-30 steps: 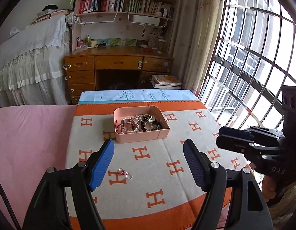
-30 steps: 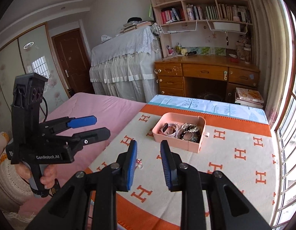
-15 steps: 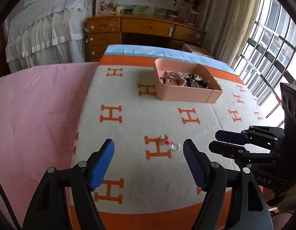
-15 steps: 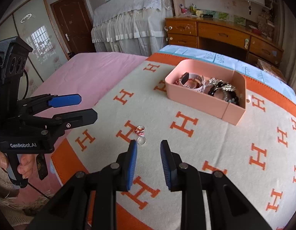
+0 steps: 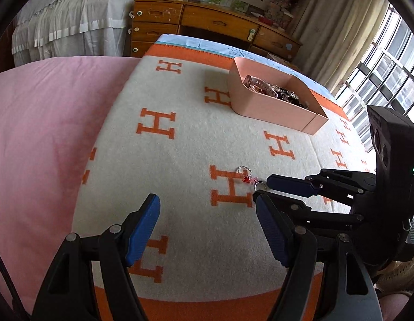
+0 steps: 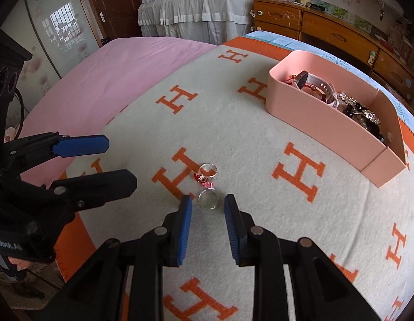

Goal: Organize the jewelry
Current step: 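Lower the right tool onto the clear ring and close it, then grasp the pink-stone ring with the left tool while the right tool lifts the clear ring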

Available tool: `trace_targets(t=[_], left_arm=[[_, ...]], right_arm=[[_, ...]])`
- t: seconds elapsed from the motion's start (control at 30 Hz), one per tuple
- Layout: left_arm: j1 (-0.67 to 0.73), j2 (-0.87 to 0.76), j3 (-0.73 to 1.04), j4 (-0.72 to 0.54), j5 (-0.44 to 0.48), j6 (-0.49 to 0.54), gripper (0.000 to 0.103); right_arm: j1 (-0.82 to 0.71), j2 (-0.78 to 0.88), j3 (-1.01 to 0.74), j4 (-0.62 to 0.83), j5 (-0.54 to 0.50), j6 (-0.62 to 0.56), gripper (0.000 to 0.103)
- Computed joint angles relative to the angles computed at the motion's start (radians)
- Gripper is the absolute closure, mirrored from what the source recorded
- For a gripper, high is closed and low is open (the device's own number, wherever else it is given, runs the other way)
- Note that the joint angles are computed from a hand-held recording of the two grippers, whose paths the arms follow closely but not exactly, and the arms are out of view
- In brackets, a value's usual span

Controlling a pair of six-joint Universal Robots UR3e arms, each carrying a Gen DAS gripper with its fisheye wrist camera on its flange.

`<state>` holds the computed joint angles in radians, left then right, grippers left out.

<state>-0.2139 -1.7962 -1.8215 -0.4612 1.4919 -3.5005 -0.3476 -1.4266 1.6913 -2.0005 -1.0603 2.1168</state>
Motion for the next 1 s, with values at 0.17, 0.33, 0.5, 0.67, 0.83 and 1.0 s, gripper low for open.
trace_targets(t=[0.17, 0.33, 0.5, 0.67, 0.83, 1.0], left_arm=[[-0.009, -0.018, 0.022, 0.005, -0.006, -0.008, 0.031], [-0.024, -0.033, 0.053, -0.005, 0.006, -0.013, 0.031], [-0.052, -0.067, 0.103, -0.035, 0.035, -0.015, 0.031], [-0.077, -0.134, 0.182, -0.068, 0.048, -0.026, 0.032], [-0.091, -0.230, 0.287, -0.098, 0.058, -0.046, 0.051], [-0.125, -0.309, 0.404, -0.152, 0.125, -0.047, 0.065]], right_arm=[[0.015, -0.034, 0.080, -0.117, -0.015, -0.035, 0.078], [0.011, -0.070, 0.170, -0.227, 0.000, -0.077, 0.087], [-0.023, -0.047, 0.121, -0.150, 0.033, -0.067, 0.087], [-0.082, -0.039, 0.094, -0.094, 0.053, -0.066, 0.087], [-0.153, -0.021, 0.061, -0.036, 0.077, -0.061, 0.087], [-0.208, -0.006, 0.041, 0.020, 0.113, -0.075, 0.087]])
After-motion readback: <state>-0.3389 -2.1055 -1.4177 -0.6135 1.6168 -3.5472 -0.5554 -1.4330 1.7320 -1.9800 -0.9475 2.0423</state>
